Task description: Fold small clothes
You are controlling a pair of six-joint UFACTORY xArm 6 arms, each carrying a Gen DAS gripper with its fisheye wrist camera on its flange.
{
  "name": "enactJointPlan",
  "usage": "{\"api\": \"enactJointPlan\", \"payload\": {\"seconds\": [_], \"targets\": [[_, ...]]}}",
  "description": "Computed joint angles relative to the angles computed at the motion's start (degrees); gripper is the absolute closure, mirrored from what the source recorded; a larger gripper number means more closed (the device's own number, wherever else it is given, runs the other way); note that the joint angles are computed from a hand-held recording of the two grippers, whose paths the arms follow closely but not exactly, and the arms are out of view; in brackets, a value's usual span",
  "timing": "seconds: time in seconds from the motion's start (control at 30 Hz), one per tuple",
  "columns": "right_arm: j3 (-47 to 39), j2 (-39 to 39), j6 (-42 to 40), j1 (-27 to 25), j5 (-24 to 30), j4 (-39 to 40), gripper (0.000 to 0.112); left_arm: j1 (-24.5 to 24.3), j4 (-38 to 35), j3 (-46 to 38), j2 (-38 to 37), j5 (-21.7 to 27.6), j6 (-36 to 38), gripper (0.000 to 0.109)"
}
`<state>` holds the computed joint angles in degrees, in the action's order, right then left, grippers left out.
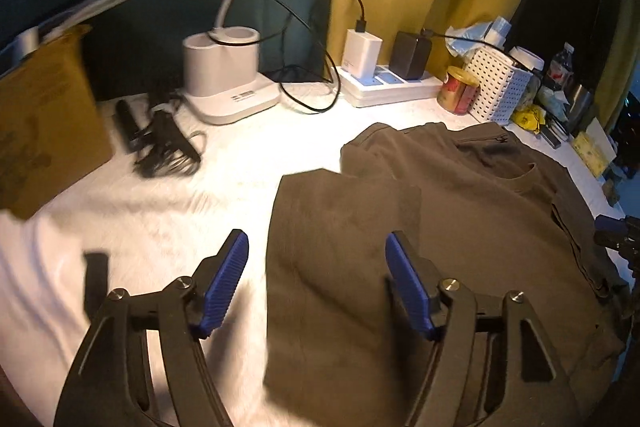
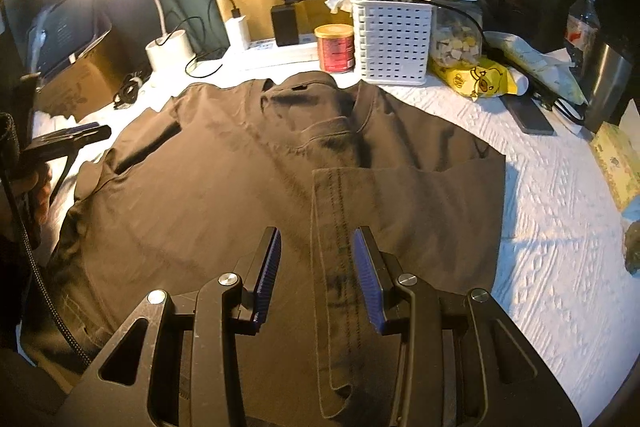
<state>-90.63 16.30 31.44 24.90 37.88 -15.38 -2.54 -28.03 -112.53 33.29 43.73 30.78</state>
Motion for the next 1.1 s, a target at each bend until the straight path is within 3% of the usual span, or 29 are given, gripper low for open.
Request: {"api": "enactJointPlan", "payload": {"seconds": [0.2,0.33,0.37,0.43,0.47,0.5,0.57,0.7,0.9,1.1], "targets": [[0.3,-0.1,2.7,-0.9,0.2,-1.3,0.072,0.1,2.7,-10.0,7.2,7.7,-1.6,0.038],[0.5,0.1,3.1,-1.3,0.2,-1.0,0.072,-1.2,6.5,-4.4,4.4,2.9,0.6,0.043],[0.5,0.2,2.9,-1.4,0.1,-0.7,0.072,-1.3,6.9,-3.3,3.8,2.0,0.9,0.048],[0.5,0.3,2.5,-1.5,-0.3,-0.2,0.072,-1.3,7.0,-1.8,2.7,0.9,0.8,0.096],[0.6,0.3,2.4,-1.6,-0.6,0.0,0.072,-1.1,6.9,-2.0,2.6,1.5,0.5,0.103],[0.8,0.2,2.1,-1.6,-1.0,0.3,0.072,-0.9,5.8,-1.5,2.1,1.9,0.6,0.103],[1.5,-0.2,1.9,-1.7,-1.8,0.5,0.072,-1.1,6.6,3.0,-0.7,-2.4,0.0,0.103],[3.3,-1.4,2.0,-2.0,-3.2,0.8,0.072,-1.0,3.0,7.9,-4.8,-6.2,0.9,0.103],[7.0,-4.1,3.1,-2.8,-5.8,0.7,0.072,-2.5,-5.0,10.3,-8.8,-5.8,6.1,0.103],[11.9,-7.6,4.5,-3.8,-8.6,0.5,0.072,-6.2,-5.7,10.1,-9.4,-3.8,8.7,0.103]]}}
